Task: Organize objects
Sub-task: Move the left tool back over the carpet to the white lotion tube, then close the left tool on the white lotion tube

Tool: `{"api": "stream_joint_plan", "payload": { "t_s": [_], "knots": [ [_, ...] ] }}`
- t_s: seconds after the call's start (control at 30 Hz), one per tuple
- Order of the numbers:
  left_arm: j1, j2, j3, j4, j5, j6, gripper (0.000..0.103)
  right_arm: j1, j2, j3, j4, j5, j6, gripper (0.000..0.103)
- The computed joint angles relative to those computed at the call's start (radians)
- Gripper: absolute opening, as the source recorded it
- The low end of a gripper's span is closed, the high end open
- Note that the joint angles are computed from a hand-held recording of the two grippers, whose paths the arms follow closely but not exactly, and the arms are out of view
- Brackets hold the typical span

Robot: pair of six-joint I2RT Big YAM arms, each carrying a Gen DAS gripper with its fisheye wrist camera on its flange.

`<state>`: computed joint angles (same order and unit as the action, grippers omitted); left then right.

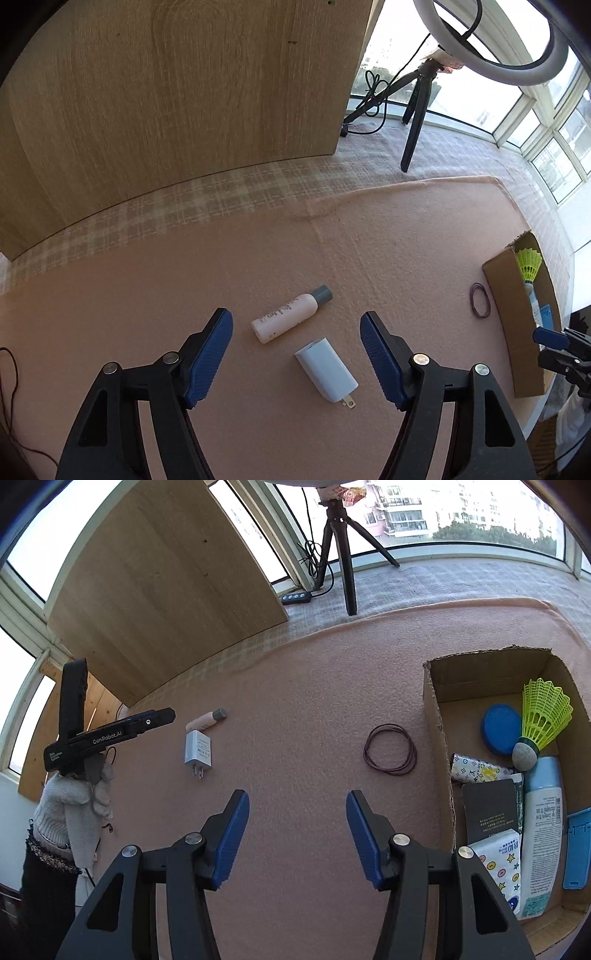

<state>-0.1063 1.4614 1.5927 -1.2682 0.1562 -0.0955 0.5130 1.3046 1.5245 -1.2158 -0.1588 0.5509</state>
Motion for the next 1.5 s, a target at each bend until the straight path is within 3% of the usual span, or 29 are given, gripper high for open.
{"api": "stream_joint_plan", "payload": {
  "t_s": [0.23, 0.47, 0.8, 0.93, 1.07, 1.2, 1.5],
  "knots": [
    [0.002, 0.143, 0.122, -0.128, 0.098, 0.076, 0.064, -0.011, -0.004, -0.016, -0.001, -0.002, 0.038, 0.051],
    [-0.020, 0.175, 0.125, -0.154, 0.050, 0.107, 0.063, -0.022, 0.001, -0.023, 0.002, -0.009, 0.051, 0.051],
    [0.001, 0.184, 0.104, -0.143, 0.029, 0.103, 0.036, -0.024, 0.055, 0.005, 0.001, -0.036, 0.040, 0.051],
    [0.022, 0.164, 0.075, -0.125, 0.030, 0.099, 0.022, -0.033, 0.094, 0.016, -0.002, -0.058, 0.040, 0.046],
    [0.054, 0.126, 0.027, -0.102, 0.044, 0.094, 0.021, -0.051, 0.126, 0.023, -0.010, -0.074, 0.044, 0.035],
    [0.094, 0.065, -0.046, -0.067, 0.061, 0.089, 0.021, -0.063, 0.155, 0.040, -0.022, -0.069, 0.042, 0.033],
    [0.165, -0.092, -0.224, 0.001, 0.126, 0.061, 0.021, -0.037, 0.256, 0.137, -0.124, 0.120, -0.025, 0.032]
  ]
}}
